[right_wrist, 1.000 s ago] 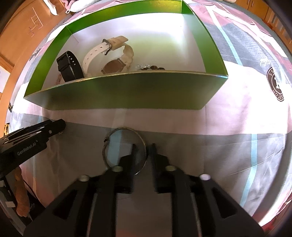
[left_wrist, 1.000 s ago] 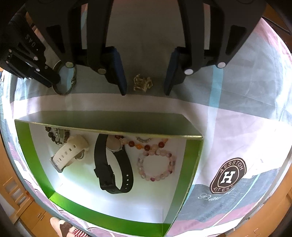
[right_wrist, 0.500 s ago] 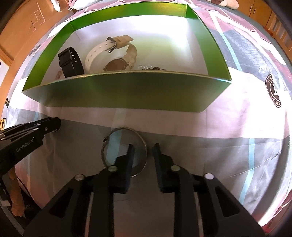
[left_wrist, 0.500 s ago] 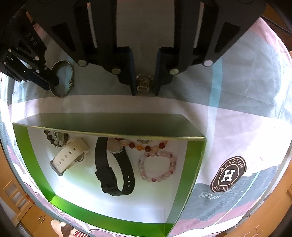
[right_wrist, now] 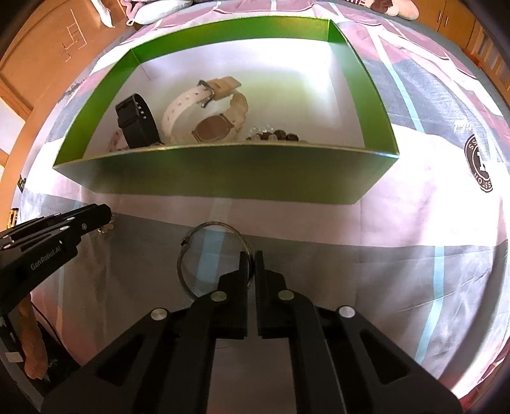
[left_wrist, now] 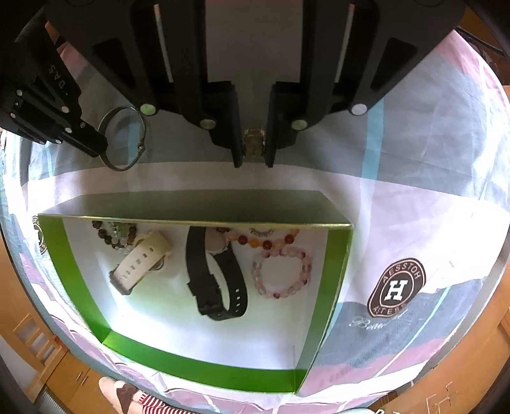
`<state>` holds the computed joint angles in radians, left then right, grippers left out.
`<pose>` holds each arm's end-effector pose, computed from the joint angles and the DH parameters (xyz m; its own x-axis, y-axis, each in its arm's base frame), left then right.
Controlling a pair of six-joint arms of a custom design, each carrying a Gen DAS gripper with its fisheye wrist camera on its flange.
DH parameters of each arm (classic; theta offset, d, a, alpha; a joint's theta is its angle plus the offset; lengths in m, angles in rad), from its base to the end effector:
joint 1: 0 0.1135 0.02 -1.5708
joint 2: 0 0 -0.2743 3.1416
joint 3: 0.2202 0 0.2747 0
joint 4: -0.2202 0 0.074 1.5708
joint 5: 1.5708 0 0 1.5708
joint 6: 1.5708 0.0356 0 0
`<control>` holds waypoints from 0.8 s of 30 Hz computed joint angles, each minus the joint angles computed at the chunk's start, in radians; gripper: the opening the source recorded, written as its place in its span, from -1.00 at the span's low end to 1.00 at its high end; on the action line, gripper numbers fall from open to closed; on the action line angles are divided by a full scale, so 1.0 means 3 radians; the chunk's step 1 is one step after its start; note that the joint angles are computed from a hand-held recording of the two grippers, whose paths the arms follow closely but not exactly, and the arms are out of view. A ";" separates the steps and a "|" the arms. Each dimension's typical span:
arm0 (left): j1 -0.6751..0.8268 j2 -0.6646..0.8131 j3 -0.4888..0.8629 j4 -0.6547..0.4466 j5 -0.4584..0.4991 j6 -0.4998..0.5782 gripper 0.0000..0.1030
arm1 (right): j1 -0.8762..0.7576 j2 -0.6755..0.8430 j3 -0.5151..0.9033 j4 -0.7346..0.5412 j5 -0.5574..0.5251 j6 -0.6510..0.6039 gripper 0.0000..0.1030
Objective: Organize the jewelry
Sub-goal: 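Carry the gold charm and silver bangle into the green box and open both tools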
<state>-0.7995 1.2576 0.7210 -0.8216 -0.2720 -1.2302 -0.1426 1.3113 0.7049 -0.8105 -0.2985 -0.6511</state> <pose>0.1598 -0.1506 0.1831 -0.8413 -0.4370 -0.3180 -0.4247 0.8985 -0.1112 0.2199 -0.0210 0.1684 -0.8333 -0.4655 -0.2981 -0.5203 0.8427 0.1382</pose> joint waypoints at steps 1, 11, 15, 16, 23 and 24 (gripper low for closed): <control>-0.0024 -0.0005 0.0025 -0.0031 -0.0021 -0.0013 -0.73 | -0.0108 -0.0017 0.0030 -0.0078 -0.0045 -0.0114 -0.93; -0.0284 -0.0346 0.0129 -0.0278 -0.0227 -0.0162 -0.73 | -0.0299 -0.0104 0.0164 -0.0401 -0.0441 -0.0329 -0.93; -0.0438 -0.0495 0.0211 -0.0334 -0.0421 -0.0193 -0.73 | -0.0480 -0.0096 0.0319 -0.0661 -0.0739 -0.0584 -0.93; -0.0486 -0.0537 0.0233 -0.0360 -0.0482 -0.0211 -0.73 | -0.0548 -0.0066 0.0360 -0.0713 -0.0811 -0.0669 -0.93; -0.0701 -0.0599 0.0386 -0.0480 -0.0913 -0.0305 -0.73 | -0.0744 -0.0140 0.0555 -0.0960 -0.1351 -0.0773 -0.93; -0.0706 -0.0595 0.0395 -0.0498 -0.0960 -0.0321 -0.73 | -0.0782 -0.0164 0.0563 -0.0965 -0.1445 -0.0761 -0.93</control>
